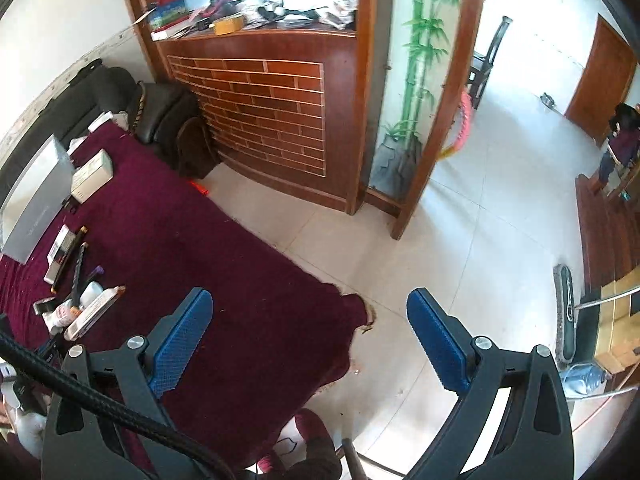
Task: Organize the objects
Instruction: 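Grasp a yellow-capped black marker with the left gripper and lift it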
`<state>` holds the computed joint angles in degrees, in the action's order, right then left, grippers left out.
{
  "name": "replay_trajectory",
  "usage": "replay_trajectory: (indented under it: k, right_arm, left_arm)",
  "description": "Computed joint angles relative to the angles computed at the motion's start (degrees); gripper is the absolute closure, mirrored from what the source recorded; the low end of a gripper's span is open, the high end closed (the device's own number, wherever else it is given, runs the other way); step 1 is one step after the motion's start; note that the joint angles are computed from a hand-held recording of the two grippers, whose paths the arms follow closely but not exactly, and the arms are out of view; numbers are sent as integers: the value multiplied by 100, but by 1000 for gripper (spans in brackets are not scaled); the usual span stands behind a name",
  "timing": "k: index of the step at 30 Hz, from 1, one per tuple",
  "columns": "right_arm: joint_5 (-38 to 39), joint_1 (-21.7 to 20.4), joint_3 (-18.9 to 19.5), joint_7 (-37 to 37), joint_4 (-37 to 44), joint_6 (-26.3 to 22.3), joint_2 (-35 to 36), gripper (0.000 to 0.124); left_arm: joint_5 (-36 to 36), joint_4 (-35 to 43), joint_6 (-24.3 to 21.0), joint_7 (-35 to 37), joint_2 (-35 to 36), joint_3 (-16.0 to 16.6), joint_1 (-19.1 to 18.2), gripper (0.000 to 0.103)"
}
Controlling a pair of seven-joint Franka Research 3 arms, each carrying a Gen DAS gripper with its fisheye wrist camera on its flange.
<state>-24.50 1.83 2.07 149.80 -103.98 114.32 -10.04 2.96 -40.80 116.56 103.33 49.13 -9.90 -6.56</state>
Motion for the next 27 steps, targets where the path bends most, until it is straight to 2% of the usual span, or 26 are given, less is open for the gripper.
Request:
replay_trajectory:
  k: [3, 5, 11, 14, 17, 20, 23, 24, 26, 27]
  right_arm:
    - [53, 98, 41, -183, 283, 6, 251, 25]
    - [35, 191, 48, -354, 530, -6, 459, 25]
    - [290, 434, -78, -883, 1041, 265, 934, 25]
    - [726, 484, -184, -1338, 1200, 667, 1216, 25]
    - [1309, 499, -268, -1884, 1561, 909, 1703, 25]
    - [2071, 503, -278, -2497, 2095, 1097, 2284, 25]
    - [2499, 572, -256, -3101, 2796, 1017, 2867, 25]
    - [2675, 576, -241, -3264, 2969, 985, 3008, 25]
    - [3028, 571, -189, -3594, 3303, 915, 3277, 25]
    - [3106, 590, -195, -3710, 3409, 875, 3355, 25]
  left_arm:
    - [-25, -193, -15, 159, -138, -36, 67, 89]
    - [-68, -747, 141, 175, -454, -69, 121, 91]
    - [-289, -1500, 190, 128, -918, -134, 360, 92]
    - [-443, -1976, 394, -23, -1191, -169, 453, 92]
    - [-620, -3066, 840, -182, -1862, -185, 605, 92]
    - [-667, -3748, 1176, -323, -2289, -157, 645, 92]
    - [-585, -4064, 1454, -587, -2468, -98, 580, 92]
    - [-508, -3959, 1431, -632, -2407, -77, 550, 91]
    - [-228, -3945, 1550, -810, -2366, -10, 417, 89]
    - [-113, -3883, 1593, -867, -2302, 12, 373, 84]
